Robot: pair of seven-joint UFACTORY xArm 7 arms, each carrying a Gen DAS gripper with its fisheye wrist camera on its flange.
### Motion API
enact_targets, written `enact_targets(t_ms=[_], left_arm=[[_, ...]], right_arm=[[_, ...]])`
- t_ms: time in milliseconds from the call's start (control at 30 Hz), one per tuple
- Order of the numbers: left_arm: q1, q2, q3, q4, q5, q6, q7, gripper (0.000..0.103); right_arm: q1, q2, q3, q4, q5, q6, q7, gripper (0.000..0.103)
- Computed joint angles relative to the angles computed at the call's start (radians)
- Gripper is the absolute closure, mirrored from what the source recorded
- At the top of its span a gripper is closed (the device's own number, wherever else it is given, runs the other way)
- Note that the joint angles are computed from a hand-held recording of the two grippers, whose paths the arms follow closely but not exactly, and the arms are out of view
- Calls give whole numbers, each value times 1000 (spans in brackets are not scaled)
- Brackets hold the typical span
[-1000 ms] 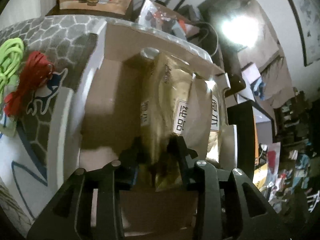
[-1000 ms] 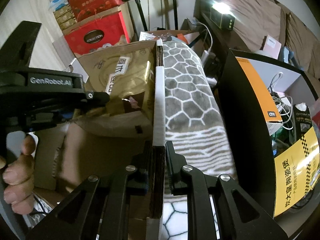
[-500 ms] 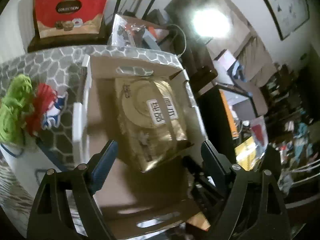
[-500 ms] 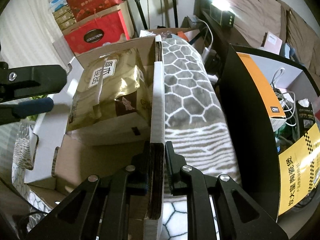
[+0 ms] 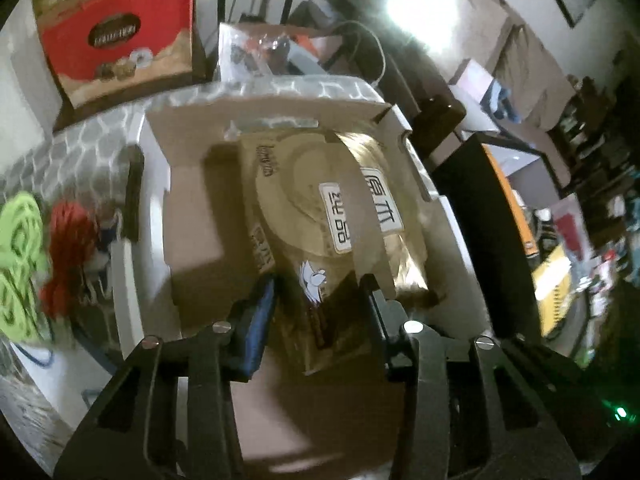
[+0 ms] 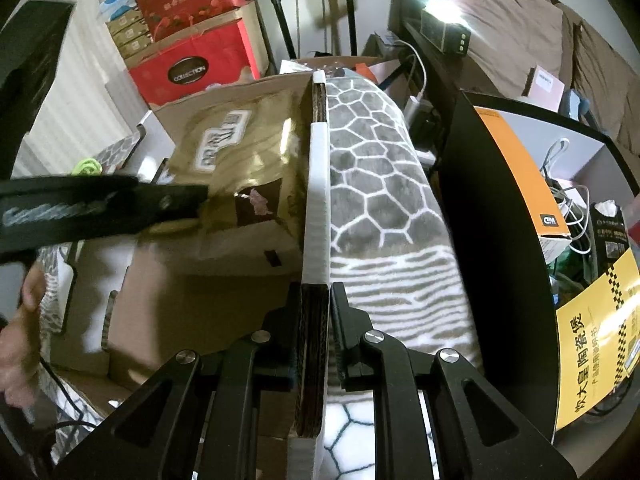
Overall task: Organize objects
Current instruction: 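Carry the gold bag into the white cardboard box and lower it, then open the left gripper and return it to the green cable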
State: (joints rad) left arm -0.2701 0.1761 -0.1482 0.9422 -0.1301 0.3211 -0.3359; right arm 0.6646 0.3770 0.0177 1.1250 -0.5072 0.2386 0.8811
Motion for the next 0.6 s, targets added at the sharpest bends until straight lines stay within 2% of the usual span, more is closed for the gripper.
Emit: enact_targets(t_ms=[100, 167, 233, 300, 333, 467, 567, 600], left_arm=[[-48, 25, 48, 30, 154, 18, -99, 65], [-36, 28, 33, 33, 136, 17, -96, 63], [-5, 14, 4, 18, 63, 8, -51, 54], [24, -16, -18, -13, -27, -20, 1, 32], [26, -39, -15, -34, -43, -33, -2, 29], [48, -158, -27, -120, -237, -70, 151, 24], [23, -260, 11, -186, -362, -84, 281, 19], [15, -290, 26, -206, -367, -88, 296, 18]], right_arm=[[11, 2, -7, 3, -11, 6, 5, 89], [10, 3, -7, 4, -14, 5, 9, 89], [0, 3, 0, -2, -3, -6, 4, 89], [2, 3, -1, -1, 0, -8, 3, 89], [3, 4, -3, -1, -1, -8, 3, 89], [0, 2, -1, -5, 7, -12, -2, 89], [5, 3, -3, -3, 7, -9, -1, 90], [4, 3, -3, -3, 7, -10, -2, 90]])
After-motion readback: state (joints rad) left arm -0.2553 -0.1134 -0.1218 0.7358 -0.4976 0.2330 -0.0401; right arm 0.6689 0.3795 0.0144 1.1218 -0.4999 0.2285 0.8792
